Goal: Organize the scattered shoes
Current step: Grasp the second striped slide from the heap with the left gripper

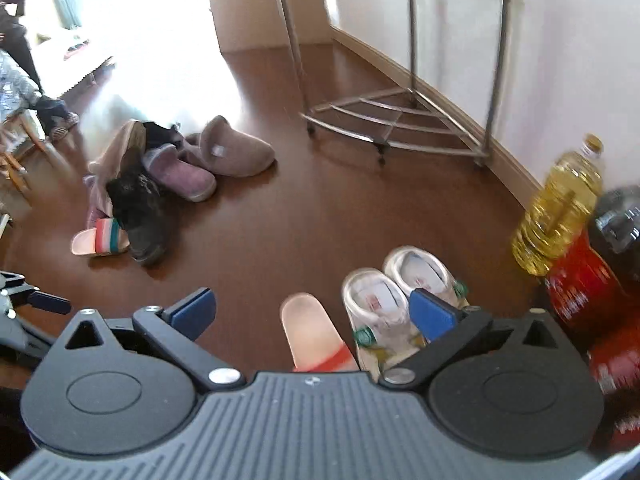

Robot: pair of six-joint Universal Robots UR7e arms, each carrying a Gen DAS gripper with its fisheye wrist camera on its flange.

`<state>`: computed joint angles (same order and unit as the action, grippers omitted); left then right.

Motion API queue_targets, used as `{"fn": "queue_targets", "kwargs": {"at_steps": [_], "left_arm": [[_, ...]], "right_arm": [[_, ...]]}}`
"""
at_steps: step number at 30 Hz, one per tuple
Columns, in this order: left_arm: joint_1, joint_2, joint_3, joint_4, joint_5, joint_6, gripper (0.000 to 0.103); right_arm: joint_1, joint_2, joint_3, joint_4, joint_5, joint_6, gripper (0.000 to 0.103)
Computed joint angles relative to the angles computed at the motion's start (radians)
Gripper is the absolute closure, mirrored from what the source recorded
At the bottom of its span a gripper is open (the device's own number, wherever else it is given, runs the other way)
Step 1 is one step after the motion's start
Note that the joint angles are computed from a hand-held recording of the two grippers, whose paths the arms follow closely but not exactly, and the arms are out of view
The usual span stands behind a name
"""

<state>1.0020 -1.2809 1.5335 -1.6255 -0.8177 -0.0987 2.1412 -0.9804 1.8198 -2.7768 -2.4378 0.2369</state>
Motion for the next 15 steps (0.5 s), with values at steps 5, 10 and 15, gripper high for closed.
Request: {"fn": "queue_targets", "kwargs": {"at_steps": [5,10,15], "left_arm": [[0.18,0.072,-0.116,-0.079,0.164,0.103,0.015],[0.338,0.155,-0.159,-0.503,0.249,0.393,0.016],[0.447,0.37,-0.436,-0.737,0.156,0.635,0.017]], "right_arm": [[-0.043,0.018,-0.052,0.124,0.07,0.112,0.001],[-0.056,0.077,-0.101,0.113,-0.038,0.045,0.001],[-0.1,0.082,-0.129,0.249,-0.096,0.207,0.001]]}}
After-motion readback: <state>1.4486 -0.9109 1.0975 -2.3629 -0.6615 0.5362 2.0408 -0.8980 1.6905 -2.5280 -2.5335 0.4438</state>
